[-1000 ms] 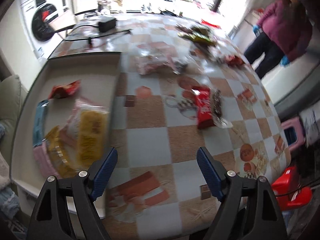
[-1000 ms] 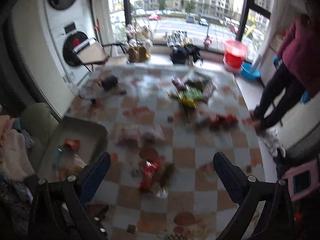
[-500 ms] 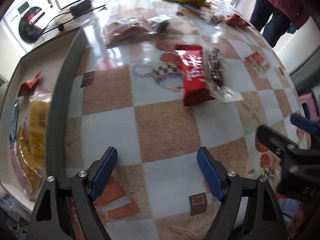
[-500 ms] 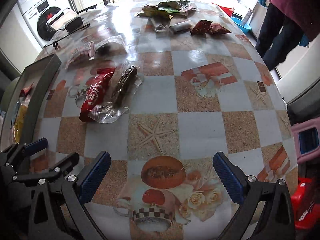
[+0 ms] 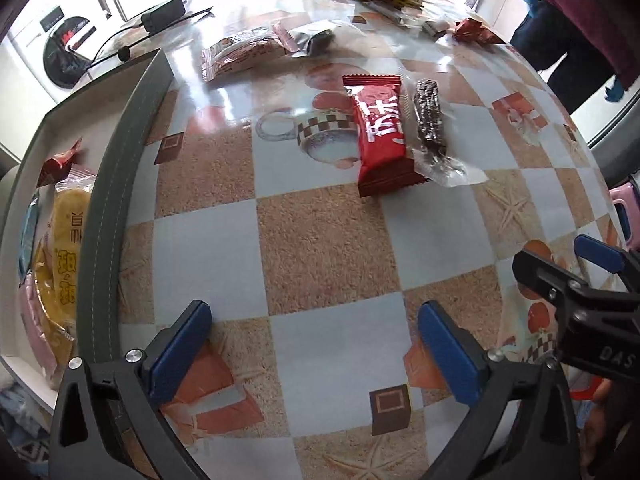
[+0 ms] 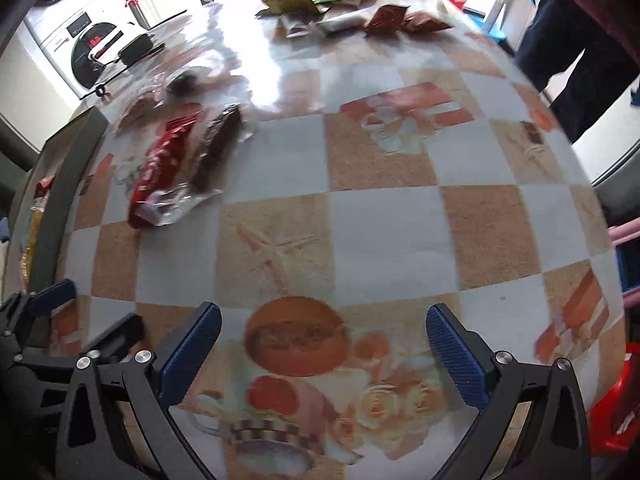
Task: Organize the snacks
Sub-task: 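Move both open tools back over the red bar and jerky sticks, then grasp the red bar with the left tool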
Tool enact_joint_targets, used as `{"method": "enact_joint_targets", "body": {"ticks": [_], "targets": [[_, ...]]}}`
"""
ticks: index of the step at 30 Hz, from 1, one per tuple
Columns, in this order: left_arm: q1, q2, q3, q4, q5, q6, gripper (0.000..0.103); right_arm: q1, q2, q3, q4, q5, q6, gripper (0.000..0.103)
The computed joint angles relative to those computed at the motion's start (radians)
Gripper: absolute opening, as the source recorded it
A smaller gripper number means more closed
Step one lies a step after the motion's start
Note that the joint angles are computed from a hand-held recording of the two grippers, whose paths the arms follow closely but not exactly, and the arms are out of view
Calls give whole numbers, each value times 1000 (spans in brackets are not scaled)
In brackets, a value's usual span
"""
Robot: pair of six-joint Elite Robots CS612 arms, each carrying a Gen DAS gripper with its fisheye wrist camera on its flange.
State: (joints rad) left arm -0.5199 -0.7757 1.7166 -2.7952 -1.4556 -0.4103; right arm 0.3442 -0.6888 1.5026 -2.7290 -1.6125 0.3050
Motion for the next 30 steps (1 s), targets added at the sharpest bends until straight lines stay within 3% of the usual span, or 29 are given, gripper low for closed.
{"method": "enact_joint_targets", "body": {"ticks": [5,10,20,30], "targets": [[-15,2,8,-33,9,10,103,-7,-6,27,-43,-11,10,103],[-15,5,21,-85,16,17,103,8,-1,24,-44,-72,-32,103],[-23,19,73,-271,50,60,103,13,3,39,-102,-92,-10,103],[5,30,28,-222,24,70,103,15,1,52,-135,-100,-16,103]]}}
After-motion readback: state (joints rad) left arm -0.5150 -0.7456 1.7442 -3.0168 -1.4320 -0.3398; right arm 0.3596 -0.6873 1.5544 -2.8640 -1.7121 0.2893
